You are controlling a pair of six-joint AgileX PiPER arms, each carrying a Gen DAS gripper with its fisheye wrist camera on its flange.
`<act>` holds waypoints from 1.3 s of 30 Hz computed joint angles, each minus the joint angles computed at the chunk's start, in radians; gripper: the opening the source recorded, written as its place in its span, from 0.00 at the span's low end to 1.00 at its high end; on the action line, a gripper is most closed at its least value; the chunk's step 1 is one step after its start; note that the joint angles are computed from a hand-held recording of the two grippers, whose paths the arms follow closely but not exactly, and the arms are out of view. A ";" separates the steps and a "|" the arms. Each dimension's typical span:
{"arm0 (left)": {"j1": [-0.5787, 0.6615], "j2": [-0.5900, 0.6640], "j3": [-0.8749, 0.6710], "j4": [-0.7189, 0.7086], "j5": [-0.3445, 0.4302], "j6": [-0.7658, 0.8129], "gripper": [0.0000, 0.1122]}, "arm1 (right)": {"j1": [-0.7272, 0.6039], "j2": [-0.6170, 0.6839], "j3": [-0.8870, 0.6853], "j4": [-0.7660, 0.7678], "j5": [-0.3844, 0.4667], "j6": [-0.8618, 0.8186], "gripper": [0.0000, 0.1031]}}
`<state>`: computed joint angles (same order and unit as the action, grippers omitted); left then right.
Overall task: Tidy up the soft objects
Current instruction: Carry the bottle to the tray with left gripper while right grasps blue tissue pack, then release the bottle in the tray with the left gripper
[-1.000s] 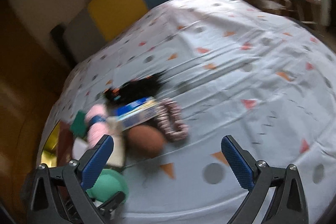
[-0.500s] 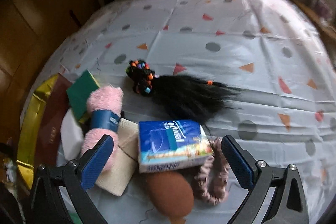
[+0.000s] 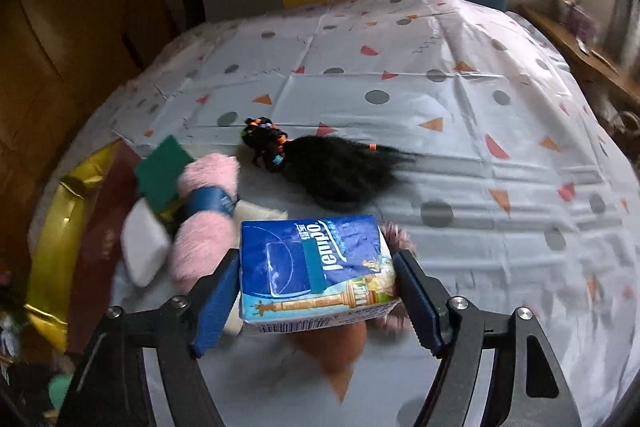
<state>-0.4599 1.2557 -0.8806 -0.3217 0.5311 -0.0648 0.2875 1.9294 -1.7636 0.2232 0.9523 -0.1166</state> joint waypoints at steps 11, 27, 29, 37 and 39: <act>0.471 -0.211 0.002 -0.141 0.218 0.138 0.32 | 0.217 -0.179 0.348 -0.107 -0.125 -0.040 0.73; 0.952 0.276 -0.229 0.176 0.120 0.195 0.32 | 0.260 -0.109 0.333 -0.212 -0.107 0.000 0.72; 0.954 0.291 -0.245 0.191 0.106 0.194 0.40 | 0.258 -0.106 0.331 -0.210 -0.109 -0.004 0.72; 0.949 0.192 -0.234 0.282 0.088 0.092 0.63 | 0.261 -0.111 0.343 -0.219 -0.124 -0.007 0.72; 0.942 0.126 -0.210 0.286 0.114 0.071 0.63 | 0.263 -0.113 0.346 -0.223 -0.127 -0.005 0.72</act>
